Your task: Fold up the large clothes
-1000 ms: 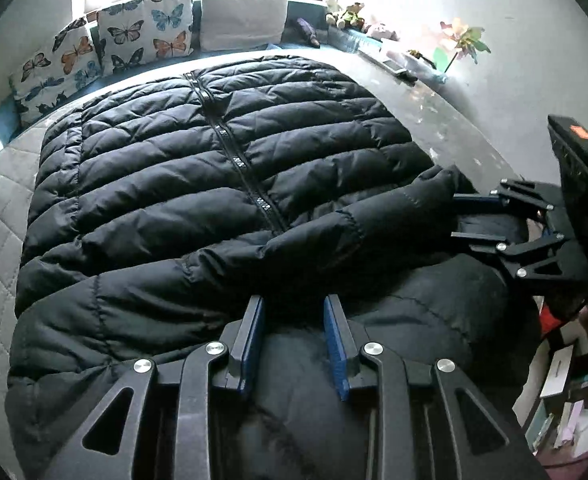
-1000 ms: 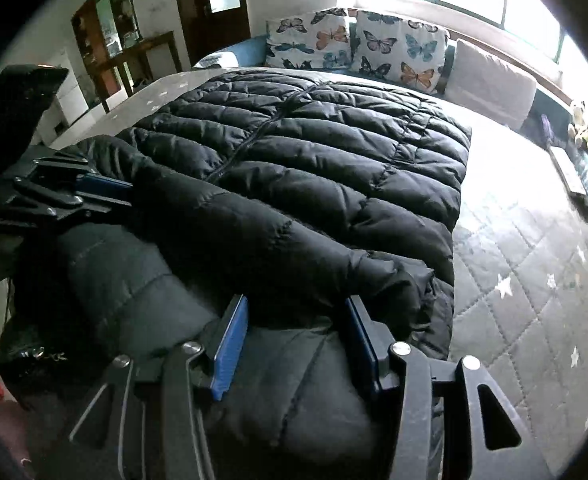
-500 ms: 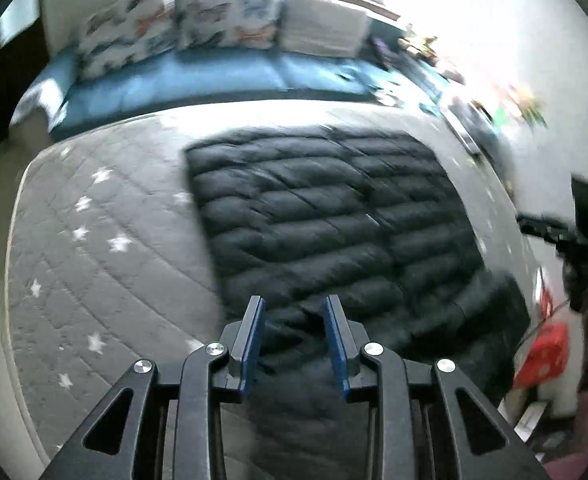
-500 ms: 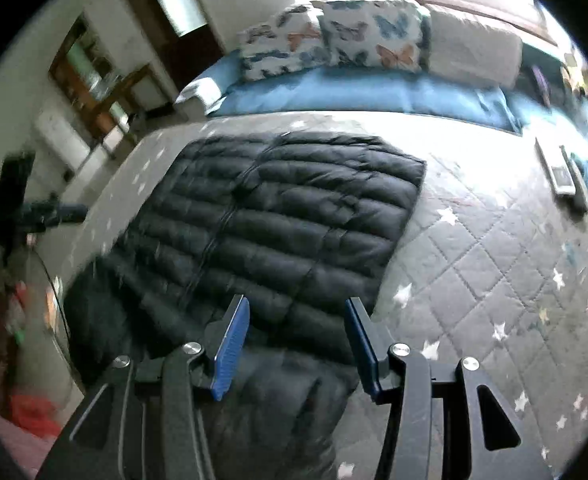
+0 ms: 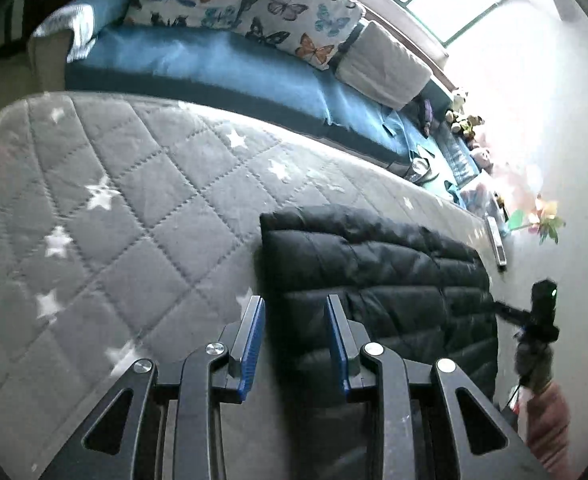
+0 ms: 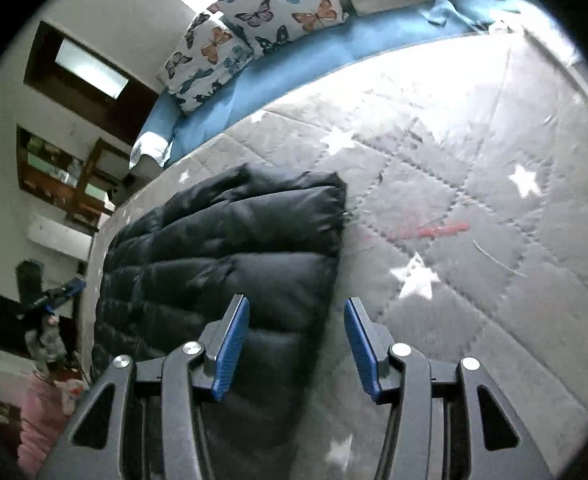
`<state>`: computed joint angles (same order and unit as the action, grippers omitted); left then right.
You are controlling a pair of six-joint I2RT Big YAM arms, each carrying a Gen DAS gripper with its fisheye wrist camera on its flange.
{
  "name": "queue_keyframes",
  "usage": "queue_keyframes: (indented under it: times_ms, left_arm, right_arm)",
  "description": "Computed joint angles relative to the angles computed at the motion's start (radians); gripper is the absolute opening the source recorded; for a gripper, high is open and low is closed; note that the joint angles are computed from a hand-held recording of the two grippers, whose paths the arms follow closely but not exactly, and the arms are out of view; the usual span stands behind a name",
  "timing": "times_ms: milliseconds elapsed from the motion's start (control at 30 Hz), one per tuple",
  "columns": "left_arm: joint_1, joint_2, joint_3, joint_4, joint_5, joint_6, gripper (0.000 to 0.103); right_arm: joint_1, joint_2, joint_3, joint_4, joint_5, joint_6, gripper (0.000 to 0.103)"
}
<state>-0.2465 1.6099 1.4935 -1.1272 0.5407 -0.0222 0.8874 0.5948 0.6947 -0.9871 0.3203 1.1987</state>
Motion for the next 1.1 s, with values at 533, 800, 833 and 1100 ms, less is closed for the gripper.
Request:
queue_keyframes:
  times_ms: [533,800,833,1100]
  left_arm:
    - [-0.035,0.088,-0.057,0.238,0.125,-0.189,0.064]
    - [-0.091,0.081,-0.063,0.282,0.055,-0.221,0.015]
    - [-0.102,0.082,-0.043,0.266,0.025,-0.204,0.014]
    - [-0.112,0.029,0.126,0.263,-0.006,-0.22,0.012]
  right_arm:
    - [-0.129,-0.094,-0.12,0.303,-0.16,-0.151,0.061]
    - [-0.086,-0.009,-0.052,0.254,-0.11,-0.173,0.034]
    - [-0.081,0.003,-0.024,0.224,-0.09,-0.202,0.029]
    - [0.029,0.011,0.203,0.083,0.147,-0.313,0.017]
